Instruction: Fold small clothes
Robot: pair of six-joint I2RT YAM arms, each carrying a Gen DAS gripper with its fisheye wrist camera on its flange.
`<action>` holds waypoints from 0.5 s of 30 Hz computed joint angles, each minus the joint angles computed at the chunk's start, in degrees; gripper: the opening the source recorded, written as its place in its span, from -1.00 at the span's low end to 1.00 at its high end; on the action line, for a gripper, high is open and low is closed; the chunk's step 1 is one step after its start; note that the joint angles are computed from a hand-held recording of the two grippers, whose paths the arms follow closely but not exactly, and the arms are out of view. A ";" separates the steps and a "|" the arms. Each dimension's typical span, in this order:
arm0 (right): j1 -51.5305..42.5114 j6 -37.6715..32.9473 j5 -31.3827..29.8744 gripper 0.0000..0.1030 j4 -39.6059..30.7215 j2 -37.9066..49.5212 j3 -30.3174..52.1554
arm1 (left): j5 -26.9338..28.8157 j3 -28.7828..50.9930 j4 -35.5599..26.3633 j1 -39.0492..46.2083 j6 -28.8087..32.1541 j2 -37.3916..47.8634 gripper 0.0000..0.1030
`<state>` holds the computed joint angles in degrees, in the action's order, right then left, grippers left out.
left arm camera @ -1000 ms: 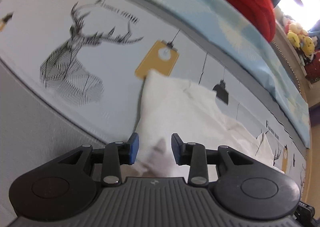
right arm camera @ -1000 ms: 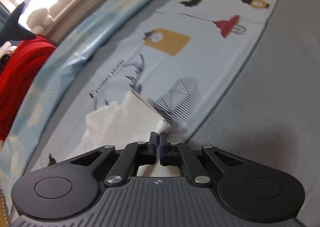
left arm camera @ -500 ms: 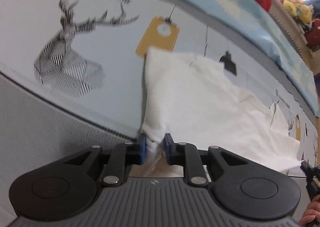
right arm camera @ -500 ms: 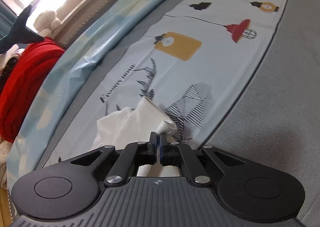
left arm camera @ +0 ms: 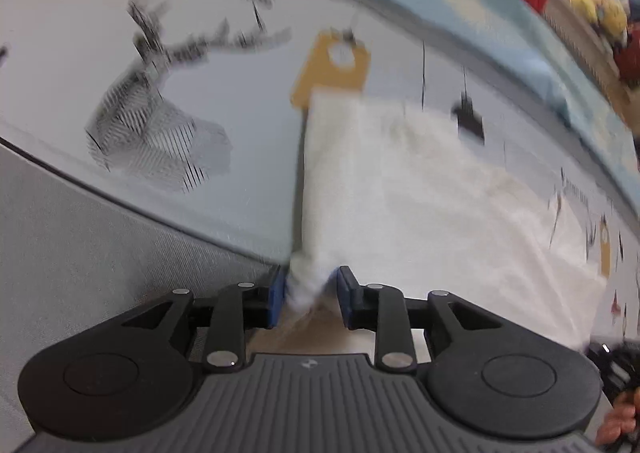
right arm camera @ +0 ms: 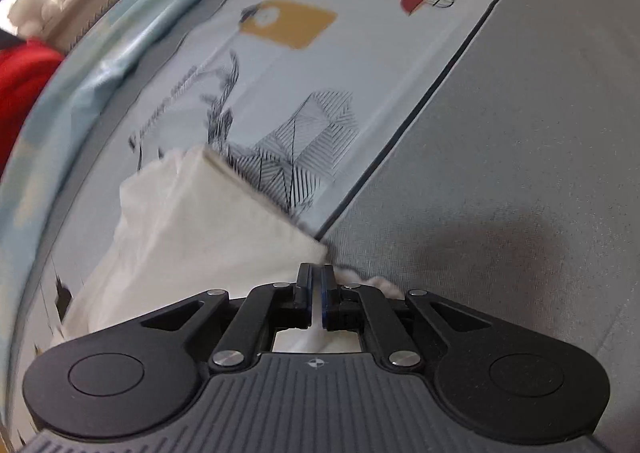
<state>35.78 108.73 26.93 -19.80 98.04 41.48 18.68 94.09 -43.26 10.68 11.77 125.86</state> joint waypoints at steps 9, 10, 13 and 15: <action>3.65 -7.26 14.61 -0.40 3.87 -4.83 -0.20 | 0.88 -0.14 0.35 -1.14 -0.43 1.13 -0.45; 2.23 -8.99 10.45 -0.40 7.97 -4.33 -1.50 | -0.57 0.45 0.05 -1.14 -0.68 2.25 -0.50; -0.91 -8.05 -1.54 -0.41 5.40 0.56 0.19 | -2.39 0.90 0.50 -0.71 -2.31 2.14 -0.49; -1.00 -4.99 -3.00 -0.42 6.39 0.83 -0.95 | -0.86 0.38 1.14 -0.28 -3.03 0.75 -0.49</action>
